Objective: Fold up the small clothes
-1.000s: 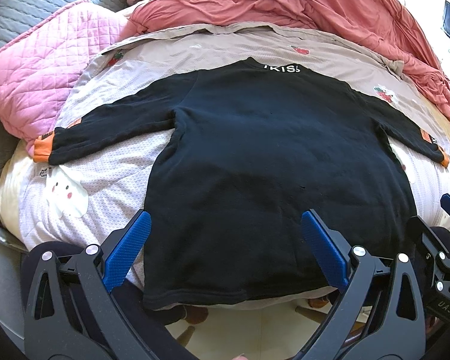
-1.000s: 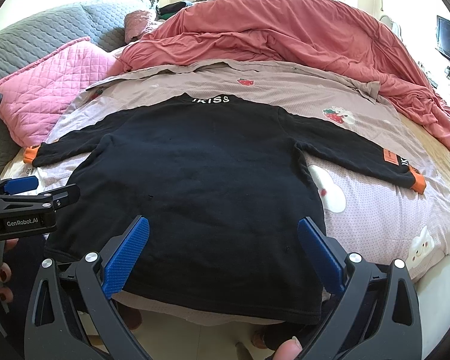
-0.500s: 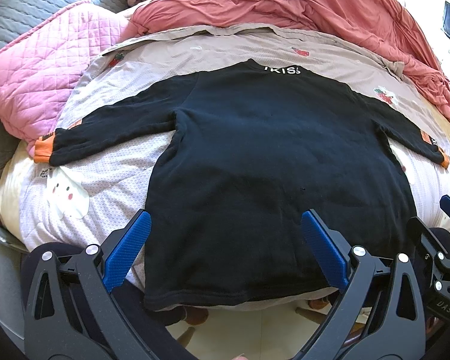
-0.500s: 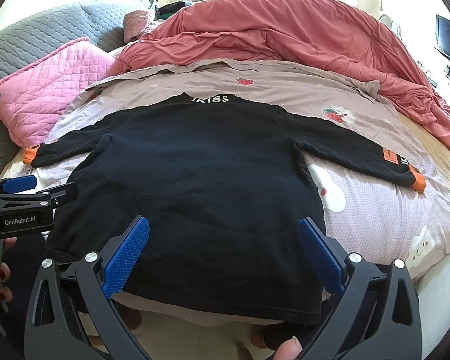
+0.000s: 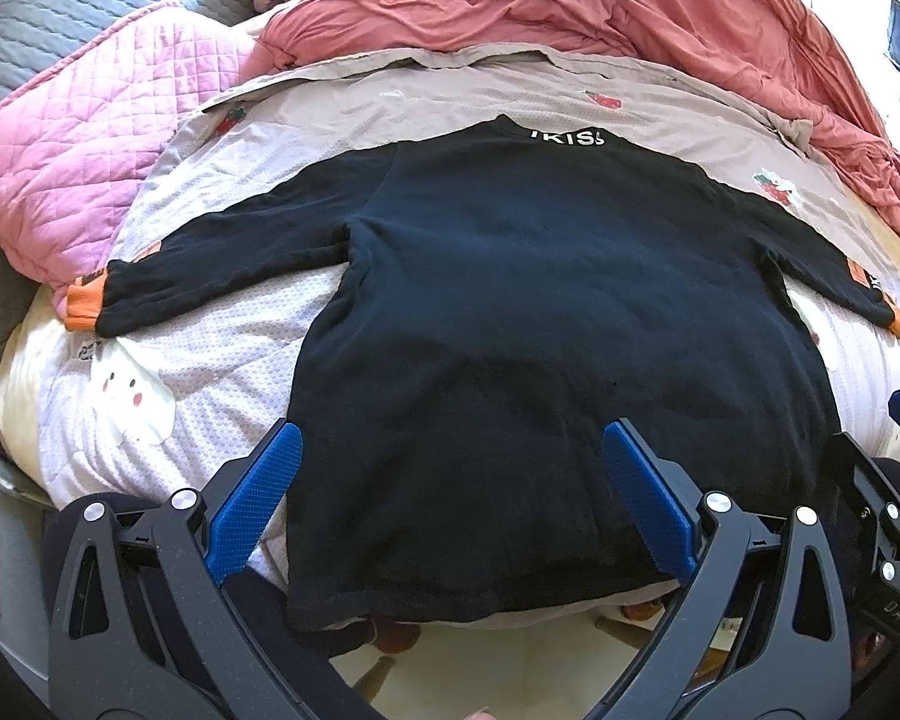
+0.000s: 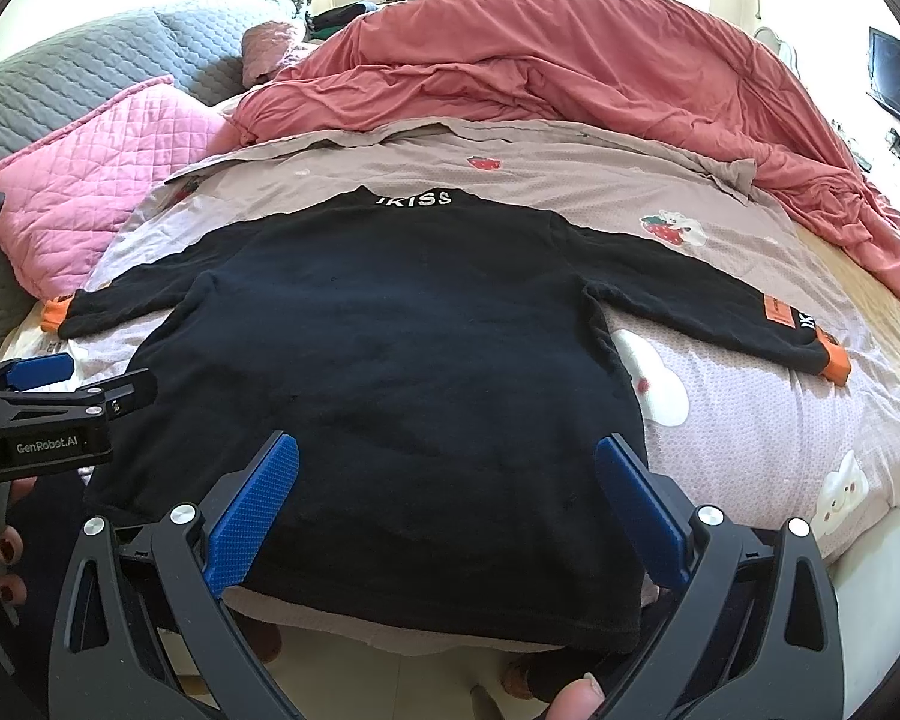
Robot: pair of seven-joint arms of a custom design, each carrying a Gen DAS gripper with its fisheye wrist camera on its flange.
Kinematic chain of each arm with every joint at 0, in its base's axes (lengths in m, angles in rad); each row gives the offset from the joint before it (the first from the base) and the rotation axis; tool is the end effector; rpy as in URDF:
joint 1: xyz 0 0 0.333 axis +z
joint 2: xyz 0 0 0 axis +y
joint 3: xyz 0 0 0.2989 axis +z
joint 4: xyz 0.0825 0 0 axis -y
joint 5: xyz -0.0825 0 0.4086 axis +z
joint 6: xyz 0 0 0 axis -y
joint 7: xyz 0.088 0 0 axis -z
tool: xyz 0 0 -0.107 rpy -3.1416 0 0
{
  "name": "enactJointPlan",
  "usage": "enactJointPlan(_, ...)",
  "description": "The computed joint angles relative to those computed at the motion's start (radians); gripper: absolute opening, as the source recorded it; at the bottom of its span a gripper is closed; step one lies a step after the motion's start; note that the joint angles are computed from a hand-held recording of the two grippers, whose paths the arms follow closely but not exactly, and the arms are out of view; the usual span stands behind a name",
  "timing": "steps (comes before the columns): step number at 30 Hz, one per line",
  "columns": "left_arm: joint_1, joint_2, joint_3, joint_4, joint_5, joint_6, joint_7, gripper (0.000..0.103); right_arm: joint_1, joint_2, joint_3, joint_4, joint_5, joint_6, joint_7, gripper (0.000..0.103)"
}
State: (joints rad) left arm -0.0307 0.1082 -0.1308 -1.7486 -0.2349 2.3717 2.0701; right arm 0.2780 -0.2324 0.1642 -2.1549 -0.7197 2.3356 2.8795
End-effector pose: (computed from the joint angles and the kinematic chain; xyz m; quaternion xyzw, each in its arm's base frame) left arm 0.6503 -0.1052 0.5362 -0.4780 0.8343 -0.2335 0.1445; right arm 0.4987 0.2294 0.5193 -0.4912 0.7900 -0.2980 0.2140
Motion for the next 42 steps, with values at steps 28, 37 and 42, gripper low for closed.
enactJointPlan(28,-0.084,0.22,-0.006,0.252,0.154,0.069,-0.167,0.094,-0.106,0.075,-0.076,0.074,-0.106,-0.011,0.031,0.099)
enactJointPlan(37,-0.1,0.315,-0.02,0.37,0.125,0.064,-0.173,0.094,-0.146,0.169,-0.134,0.147,-0.056,-0.016,0.033,0.099)
enactJointPlan(42,-0.135,0.379,-0.012,0.454,0.166,0.068,-0.216,0.094,-0.169,0.212,-0.163,0.192,-0.066,-0.022,0.081,0.099)
